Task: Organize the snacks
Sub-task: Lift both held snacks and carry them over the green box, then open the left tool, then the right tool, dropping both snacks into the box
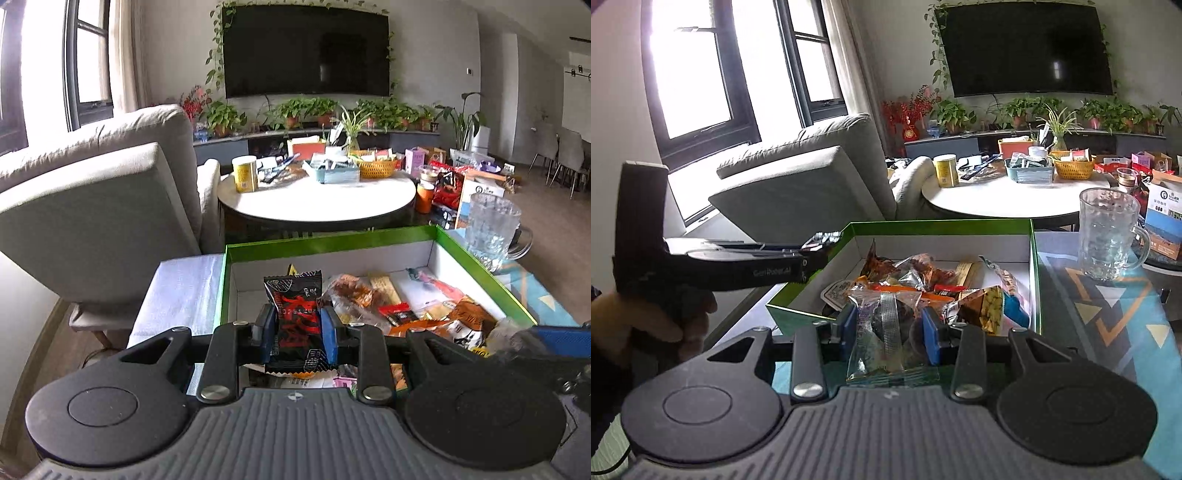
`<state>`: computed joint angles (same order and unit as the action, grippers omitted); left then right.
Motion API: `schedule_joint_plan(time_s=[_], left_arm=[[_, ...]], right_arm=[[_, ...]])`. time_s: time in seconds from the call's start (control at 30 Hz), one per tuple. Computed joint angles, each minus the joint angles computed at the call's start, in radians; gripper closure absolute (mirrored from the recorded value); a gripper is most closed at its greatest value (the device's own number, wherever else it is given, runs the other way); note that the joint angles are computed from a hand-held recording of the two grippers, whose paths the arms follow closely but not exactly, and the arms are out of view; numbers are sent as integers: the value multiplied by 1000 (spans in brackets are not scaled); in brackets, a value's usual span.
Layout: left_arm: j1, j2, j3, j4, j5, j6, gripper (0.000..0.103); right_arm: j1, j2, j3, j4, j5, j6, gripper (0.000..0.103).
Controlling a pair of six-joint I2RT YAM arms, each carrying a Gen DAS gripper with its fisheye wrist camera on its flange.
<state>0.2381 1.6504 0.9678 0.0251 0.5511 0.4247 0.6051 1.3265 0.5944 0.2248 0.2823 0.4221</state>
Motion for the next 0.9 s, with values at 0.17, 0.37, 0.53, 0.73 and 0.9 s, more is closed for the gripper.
schedule_joint_plan(time_s=[0.17,0.37,0.53,0.73,0.9], left_arm=[[-11,31,25,-32,-51,-7,78],[-30,47,43,-63,-98,25,59],[-14,29,26,-60,-84,24,57],[10,0,7,-65,-64,21,56],[26,-21,-6,-69,-56,20,56]], right_arm=[[-5,20,13,8,8,7,60],[3,43,39,15,25,2,60],[-12,82,77,21,35,-6,60],[-74,217,191,19,30,17,60],[-98,320,284,-9,31,43,58]])
